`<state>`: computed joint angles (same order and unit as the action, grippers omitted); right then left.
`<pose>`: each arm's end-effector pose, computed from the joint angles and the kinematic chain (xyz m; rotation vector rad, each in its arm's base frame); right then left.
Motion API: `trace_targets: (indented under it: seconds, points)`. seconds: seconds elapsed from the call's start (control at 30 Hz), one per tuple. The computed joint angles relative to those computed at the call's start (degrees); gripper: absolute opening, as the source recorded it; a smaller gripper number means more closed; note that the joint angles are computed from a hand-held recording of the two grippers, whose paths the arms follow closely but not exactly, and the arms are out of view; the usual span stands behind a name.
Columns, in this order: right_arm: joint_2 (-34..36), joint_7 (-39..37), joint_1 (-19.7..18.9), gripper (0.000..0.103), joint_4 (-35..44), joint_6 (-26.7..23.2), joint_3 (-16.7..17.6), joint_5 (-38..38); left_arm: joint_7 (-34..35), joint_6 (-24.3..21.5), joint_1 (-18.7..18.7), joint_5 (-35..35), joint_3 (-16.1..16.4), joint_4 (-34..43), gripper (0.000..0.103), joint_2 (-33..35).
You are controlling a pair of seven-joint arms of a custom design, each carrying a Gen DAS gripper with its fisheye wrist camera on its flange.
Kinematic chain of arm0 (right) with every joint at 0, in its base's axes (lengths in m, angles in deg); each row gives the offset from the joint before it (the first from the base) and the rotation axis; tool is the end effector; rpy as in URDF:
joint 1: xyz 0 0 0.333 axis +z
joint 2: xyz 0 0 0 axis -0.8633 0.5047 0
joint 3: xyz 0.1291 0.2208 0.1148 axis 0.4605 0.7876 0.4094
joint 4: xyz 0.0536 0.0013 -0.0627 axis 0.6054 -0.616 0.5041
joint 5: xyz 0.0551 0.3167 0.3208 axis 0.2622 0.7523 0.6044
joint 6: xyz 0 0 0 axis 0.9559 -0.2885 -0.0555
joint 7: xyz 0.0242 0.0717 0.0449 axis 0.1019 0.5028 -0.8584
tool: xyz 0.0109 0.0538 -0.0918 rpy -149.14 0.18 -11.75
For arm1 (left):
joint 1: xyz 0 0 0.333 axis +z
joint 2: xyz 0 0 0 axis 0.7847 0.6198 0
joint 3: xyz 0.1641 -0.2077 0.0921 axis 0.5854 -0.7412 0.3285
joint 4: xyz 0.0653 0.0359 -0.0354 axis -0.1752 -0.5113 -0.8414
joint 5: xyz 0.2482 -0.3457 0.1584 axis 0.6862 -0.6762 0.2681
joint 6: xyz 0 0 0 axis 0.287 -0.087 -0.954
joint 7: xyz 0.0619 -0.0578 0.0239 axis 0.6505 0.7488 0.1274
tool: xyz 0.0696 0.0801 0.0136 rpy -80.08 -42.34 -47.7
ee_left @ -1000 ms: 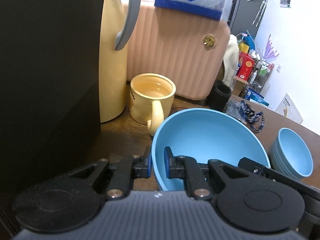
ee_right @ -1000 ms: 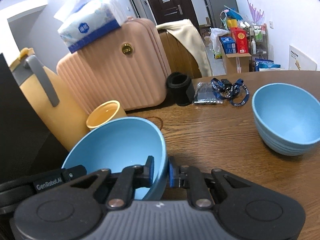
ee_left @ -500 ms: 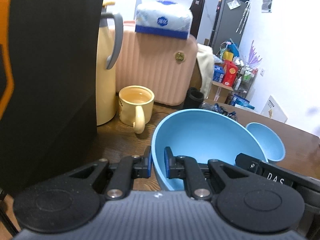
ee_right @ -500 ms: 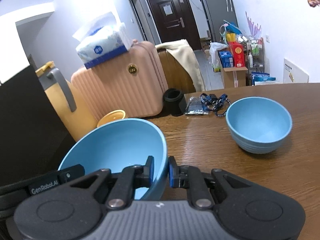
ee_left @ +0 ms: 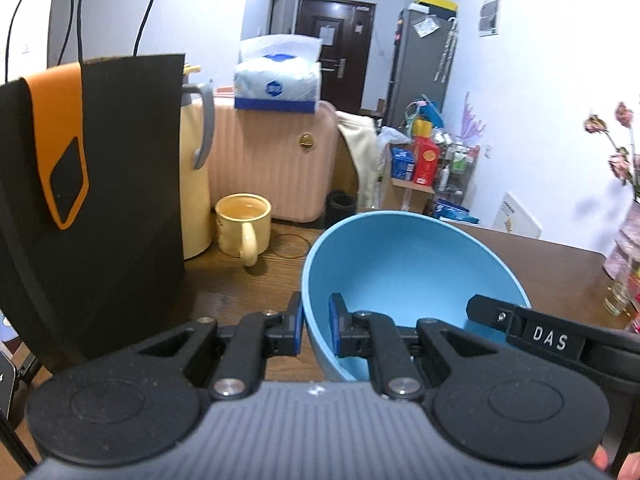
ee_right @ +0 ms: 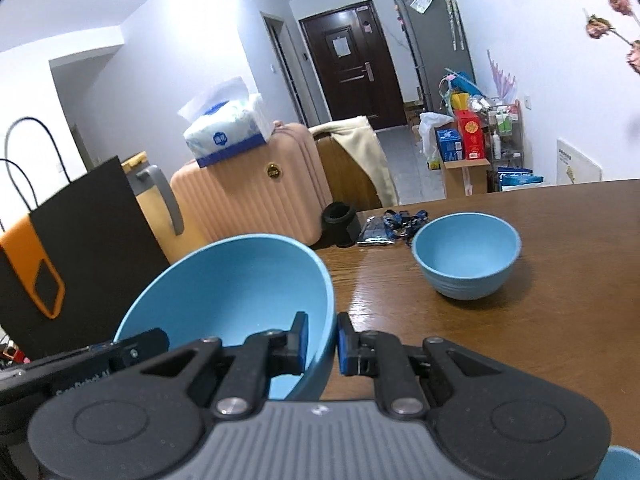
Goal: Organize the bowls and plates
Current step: 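Lift the blue bowl with both grippers away from the mug, then carry the blue bowl with both grippers and lower it into the other blue bowl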
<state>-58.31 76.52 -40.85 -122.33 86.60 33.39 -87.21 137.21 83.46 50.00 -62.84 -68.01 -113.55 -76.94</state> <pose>0.6390 0.2662 0.4923 -1.3558 1.6840 -0.5810 0.6253 -0.0436 0.5142 -1.6005 1.7096 -1.0366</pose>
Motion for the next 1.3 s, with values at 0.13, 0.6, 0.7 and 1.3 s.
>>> trace_targets:
  seconds: [0.13, 0.6, 0.7, 1.3]
  points:
    - [-6.3, 8.33, -0.43, 0.014, -6.41, 0.68, -0.26, -8.65, 4.8, 0.89, -2.87, -5.51, 1.15, -4.66, 0.014, -4.69]
    - [-29.53, 32.38, -16.0, 0.014, -28.84, 3.78, 11.11, -27.15, 9.78, 6.85, -15.08, -11.67, 4.85, -18.91, 0.013, -18.15]
    - [-33.48, 34.69, -19.15, 0.014, -32.66, 4.44, 13.09, -27.65, 9.17, 7.84, -17.84, -11.22, 5.49, -20.77, 0.013, -19.46]
    - [-42.15, 32.11, -33.26, 0.015, -47.69, 11.14, 20.01, -18.19, 7.11, 4.86, -21.66, -10.18, 2.36, -20.3, 0.013, -12.45]
